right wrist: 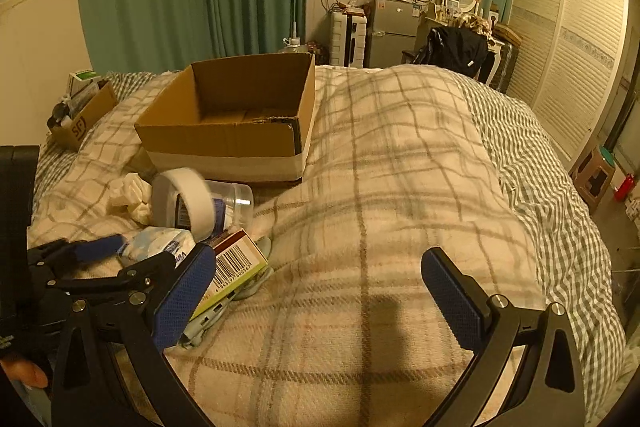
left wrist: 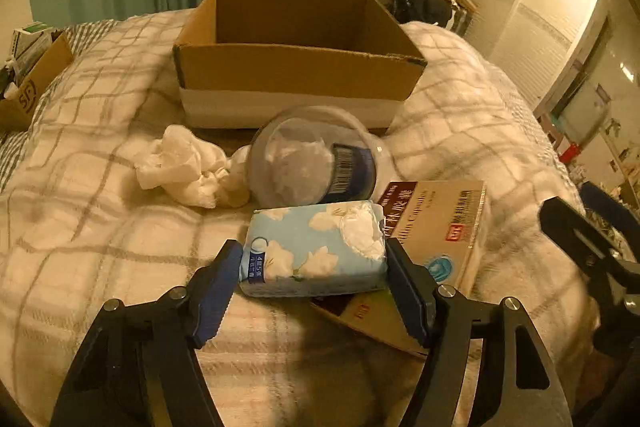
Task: Organize objects
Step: 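Grasp the blue floral tissue pack with the left tool while the right tool grasps the medicine box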
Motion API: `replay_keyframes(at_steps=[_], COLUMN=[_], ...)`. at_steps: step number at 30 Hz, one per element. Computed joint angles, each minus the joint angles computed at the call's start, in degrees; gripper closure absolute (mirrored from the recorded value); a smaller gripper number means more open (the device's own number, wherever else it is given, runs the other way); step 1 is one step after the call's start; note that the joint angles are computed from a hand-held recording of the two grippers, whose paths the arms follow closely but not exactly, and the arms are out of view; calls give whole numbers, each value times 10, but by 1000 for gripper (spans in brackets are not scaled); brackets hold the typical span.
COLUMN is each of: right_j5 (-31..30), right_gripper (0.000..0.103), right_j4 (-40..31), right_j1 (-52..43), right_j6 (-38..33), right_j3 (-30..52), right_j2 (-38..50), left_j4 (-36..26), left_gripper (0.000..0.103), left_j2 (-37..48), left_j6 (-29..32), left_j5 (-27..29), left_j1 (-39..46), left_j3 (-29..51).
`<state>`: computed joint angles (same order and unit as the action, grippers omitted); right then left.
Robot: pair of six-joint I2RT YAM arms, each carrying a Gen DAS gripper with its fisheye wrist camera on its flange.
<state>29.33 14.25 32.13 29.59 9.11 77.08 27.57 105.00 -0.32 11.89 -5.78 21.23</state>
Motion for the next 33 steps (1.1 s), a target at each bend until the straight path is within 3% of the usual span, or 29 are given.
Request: replay_keyframes(at_steps=[4,8,10,13,17,24,33], right_j5=[28,49,52,38,-8,-87,-71], right_gripper=[1,0,0,1,1,1,1], right_j4=[-27,-76,-93,-96,-78,-14,-56], right_j1=[30,70,90,105,95,58,96], right_j6=[13,41,54,66,67,61,66], right_j3=[2,17,34,70,121,160,204], right_j2=[-22,-36,-17,50,147,218,241], left_j4=[10,4,-22,-36,-37,-10,-12], left_gripper=[32,32,32,32,32,32,32], left_j2=[-28,-160,-241,-291,-266,-222,-189], left_j6=[3,15,38,70,93,106,117], left_j5=[0,-40,-62,-71,-45,8,49], left_j1=[11,22,36,75,138,193,236], left_j3=[-25,-92,-117,-132,-116,-109,-93])
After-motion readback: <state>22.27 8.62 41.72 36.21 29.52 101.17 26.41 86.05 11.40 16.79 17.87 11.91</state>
